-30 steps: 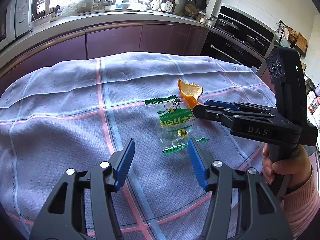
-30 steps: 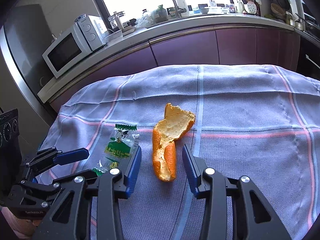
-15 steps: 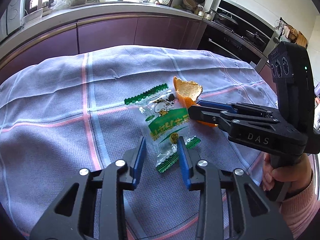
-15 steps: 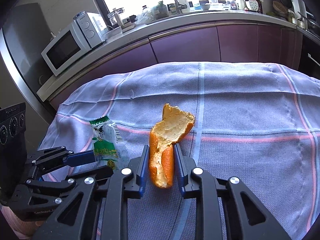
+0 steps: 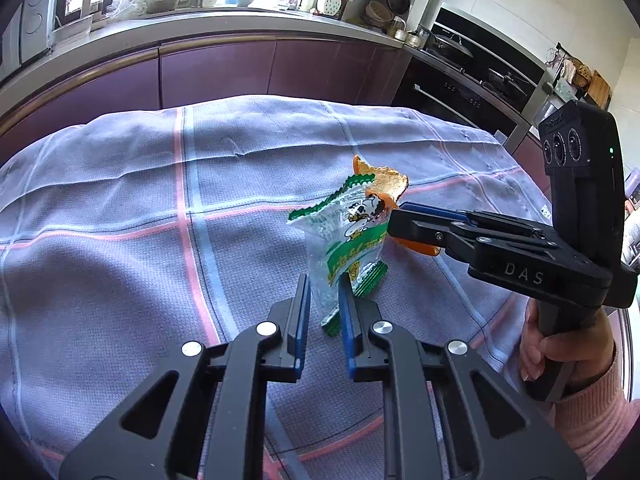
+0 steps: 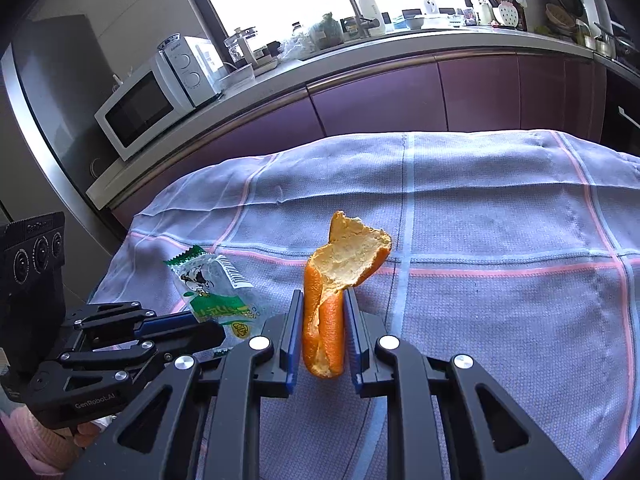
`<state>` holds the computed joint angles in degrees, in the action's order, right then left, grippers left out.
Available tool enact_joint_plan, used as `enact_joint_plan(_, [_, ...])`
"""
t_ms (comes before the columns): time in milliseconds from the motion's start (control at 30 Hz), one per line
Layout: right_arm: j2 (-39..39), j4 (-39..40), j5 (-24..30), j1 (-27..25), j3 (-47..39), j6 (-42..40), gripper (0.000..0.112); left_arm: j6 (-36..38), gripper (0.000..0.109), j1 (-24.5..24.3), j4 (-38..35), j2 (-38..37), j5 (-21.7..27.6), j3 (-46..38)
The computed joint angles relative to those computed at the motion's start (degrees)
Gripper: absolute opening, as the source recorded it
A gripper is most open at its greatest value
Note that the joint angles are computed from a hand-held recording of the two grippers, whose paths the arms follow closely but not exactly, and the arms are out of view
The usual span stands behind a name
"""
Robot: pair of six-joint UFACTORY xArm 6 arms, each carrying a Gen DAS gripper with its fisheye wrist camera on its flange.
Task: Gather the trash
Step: 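Grasp the green snack wrapper with the left tool while the right tool grasps the large orange peel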
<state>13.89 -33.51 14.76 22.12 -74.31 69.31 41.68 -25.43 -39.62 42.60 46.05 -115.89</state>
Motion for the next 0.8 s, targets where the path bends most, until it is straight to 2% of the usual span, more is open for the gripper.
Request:
enact_joint_plan(400, [0.2, -5.3, -3.3, 2.1, -0.7, 4.8, 0.018, 6.3, 0.014, 3.9, -6.1, -9.8, -3.2, 12.5])
enact_joint_plan(800, [4.9, -1.2, -3.5, 6.3, -8.1, -0.6, 0.018, 10.3, 0.014, 9.5, -9.2, -16.8, -5.3, 22.0])
